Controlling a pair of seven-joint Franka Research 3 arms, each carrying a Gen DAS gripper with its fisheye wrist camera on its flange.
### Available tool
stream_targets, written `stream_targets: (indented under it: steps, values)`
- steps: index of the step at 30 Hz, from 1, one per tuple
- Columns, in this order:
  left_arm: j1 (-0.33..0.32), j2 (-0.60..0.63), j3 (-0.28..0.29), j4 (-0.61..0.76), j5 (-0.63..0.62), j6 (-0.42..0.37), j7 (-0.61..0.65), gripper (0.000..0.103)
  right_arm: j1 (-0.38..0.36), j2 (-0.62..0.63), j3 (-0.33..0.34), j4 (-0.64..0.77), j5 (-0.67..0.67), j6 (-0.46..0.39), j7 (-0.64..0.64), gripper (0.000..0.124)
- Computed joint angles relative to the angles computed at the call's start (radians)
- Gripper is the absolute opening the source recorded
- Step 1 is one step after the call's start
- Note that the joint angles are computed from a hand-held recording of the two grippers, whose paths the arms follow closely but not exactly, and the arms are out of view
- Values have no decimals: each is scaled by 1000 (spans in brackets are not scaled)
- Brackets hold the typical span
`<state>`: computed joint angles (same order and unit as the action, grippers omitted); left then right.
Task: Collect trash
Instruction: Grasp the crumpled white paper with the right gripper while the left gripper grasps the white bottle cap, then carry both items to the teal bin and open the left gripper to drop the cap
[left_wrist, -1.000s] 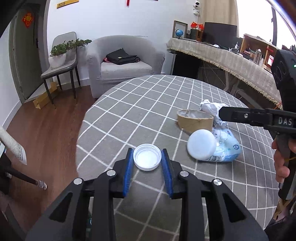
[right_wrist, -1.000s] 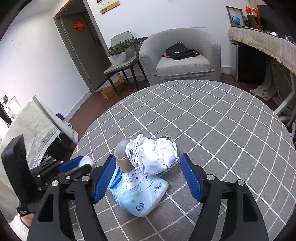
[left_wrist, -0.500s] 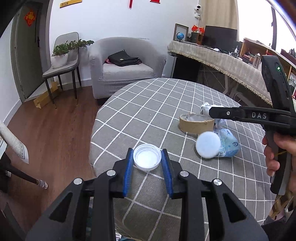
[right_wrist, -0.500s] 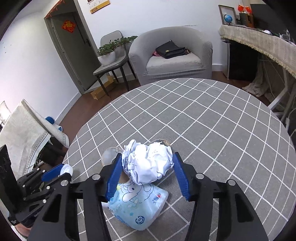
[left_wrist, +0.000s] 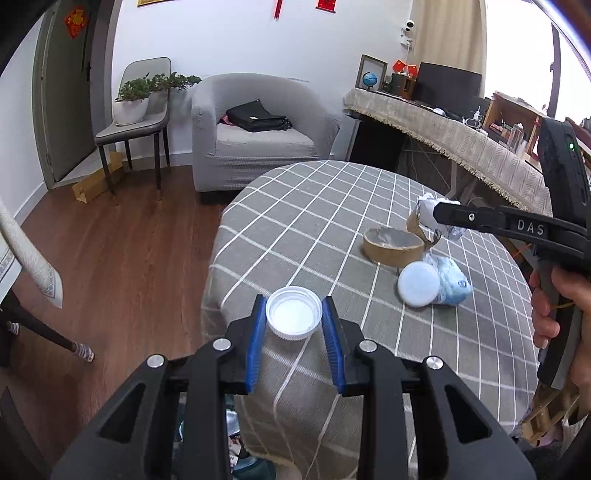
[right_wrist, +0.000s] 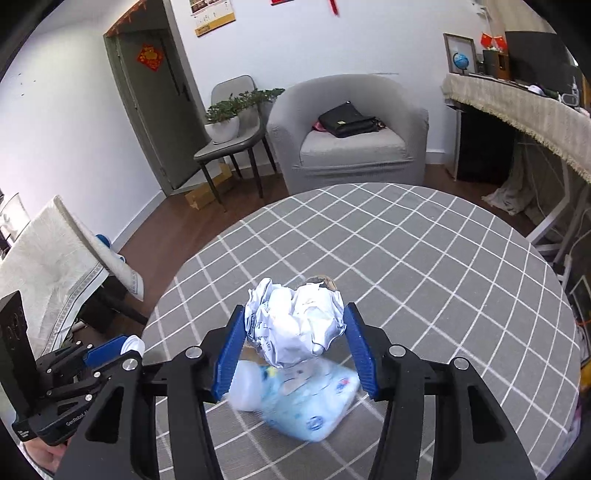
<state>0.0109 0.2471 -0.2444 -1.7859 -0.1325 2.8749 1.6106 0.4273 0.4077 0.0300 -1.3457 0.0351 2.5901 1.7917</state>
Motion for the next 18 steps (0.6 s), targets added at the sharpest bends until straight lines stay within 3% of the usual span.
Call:
stream_targets:
  steps: [8, 14, 18]
  values:
    - [11, -93, 15, -114, -47, 18, -1, 32, 66, -94, -40, -108, -175, 48, 106, 55]
    - [-9, -149, 40, -183, -62, 31, -1, 32, 10, -137, 25, -182, -59, 92, 47, 55]
    - [-24, -180, 52, -223, -70, 38, 5, 32, 22, -148, 21, -200, -73, 93, 48, 55]
